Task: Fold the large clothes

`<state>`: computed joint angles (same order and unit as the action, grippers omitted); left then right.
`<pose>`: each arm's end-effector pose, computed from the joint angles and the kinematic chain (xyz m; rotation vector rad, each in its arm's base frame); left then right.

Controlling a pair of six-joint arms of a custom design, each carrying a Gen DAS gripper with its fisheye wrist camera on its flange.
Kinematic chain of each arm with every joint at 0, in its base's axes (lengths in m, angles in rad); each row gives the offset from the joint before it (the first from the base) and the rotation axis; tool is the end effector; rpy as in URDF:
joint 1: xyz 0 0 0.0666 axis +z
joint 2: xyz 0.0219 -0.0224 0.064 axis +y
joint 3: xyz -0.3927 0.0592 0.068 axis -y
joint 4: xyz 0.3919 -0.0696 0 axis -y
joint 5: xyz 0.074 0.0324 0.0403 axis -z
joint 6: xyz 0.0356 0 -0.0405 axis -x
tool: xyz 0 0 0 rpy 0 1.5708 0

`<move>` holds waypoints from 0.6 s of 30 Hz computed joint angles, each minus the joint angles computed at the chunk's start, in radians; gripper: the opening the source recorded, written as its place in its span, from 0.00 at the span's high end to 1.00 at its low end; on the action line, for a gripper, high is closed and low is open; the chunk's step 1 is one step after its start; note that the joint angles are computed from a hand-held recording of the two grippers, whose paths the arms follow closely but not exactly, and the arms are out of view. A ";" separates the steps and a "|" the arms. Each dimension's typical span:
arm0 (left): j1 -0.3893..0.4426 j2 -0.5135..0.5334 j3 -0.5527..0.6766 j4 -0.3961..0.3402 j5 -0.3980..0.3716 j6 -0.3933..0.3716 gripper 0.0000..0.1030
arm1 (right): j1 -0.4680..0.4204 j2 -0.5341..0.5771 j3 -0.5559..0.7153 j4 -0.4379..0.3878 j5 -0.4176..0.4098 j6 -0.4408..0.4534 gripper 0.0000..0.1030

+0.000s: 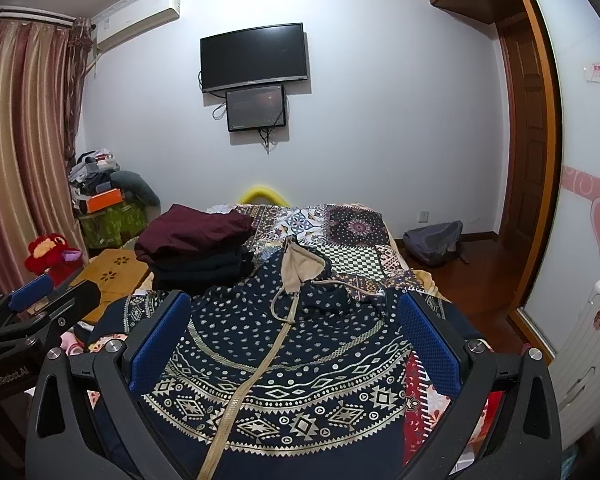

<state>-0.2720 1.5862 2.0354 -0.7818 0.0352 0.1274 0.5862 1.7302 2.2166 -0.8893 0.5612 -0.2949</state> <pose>0.5317 -0.1500 0.6564 0.1623 1.9079 -0.3037 0.5052 0.3122 0.6497 0.0812 1.9076 0.0396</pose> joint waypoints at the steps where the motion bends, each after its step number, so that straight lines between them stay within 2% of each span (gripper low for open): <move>1: 0.002 0.004 0.003 -0.003 0.003 0.002 0.00 | -0.001 0.006 0.009 -0.007 0.000 0.000 0.00; 11: 0.036 0.051 0.041 0.001 -0.021 -0.021 0.00 | -0.032 0.134 0.208 -0.131 0.006 0.021 0.00; 16: 0.078 0.116 0.121 -0.022 -0.033 -0.021 0.00 | -0.052 0.248 0.396 -0.235 -0.007 0.028 0.00; 18: 0.103 0.164 0.187 -0.062 -0.026 -0.020 0.00 | -0.062 0.326 0.534 -0.311 -0.020 0.027 0.00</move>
